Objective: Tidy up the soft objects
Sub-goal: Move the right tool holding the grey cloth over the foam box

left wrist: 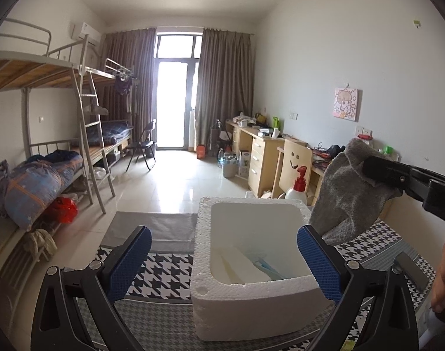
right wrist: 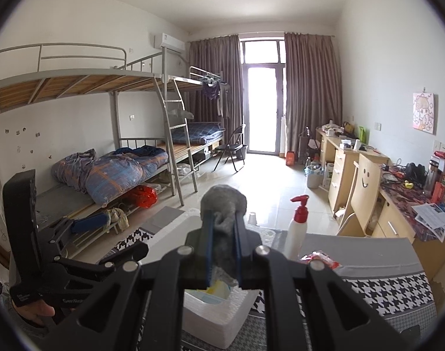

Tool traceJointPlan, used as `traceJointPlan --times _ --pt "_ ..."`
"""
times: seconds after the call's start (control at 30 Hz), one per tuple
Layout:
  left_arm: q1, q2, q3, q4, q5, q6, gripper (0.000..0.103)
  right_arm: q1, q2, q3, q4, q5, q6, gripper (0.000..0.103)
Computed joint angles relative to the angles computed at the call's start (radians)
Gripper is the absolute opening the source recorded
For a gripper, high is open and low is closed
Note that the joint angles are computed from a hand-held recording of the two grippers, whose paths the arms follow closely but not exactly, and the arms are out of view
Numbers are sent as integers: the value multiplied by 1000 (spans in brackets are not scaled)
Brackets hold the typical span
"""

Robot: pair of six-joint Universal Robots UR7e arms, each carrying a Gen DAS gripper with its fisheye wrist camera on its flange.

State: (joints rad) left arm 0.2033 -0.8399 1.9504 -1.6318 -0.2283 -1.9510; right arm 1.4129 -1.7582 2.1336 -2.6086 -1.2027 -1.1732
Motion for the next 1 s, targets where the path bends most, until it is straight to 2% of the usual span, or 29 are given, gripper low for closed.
traceJointPlan --times 0.37,0.63,0.9,1.0 --pt "-13 -18 12 125 -15 -141 100 29 24 8 16 -54 -19 15" --pt "-19 -24 25 158 -29 -184 100 58 54 -6 39 -105 -19 15" --pt "-29 -28 10 281 -38 -293 100 76 78 -7 36 -157 -25 15" --pt "-29 -29 11 285 -42 -299 100 78 81 -4 36 -170 -28 15"
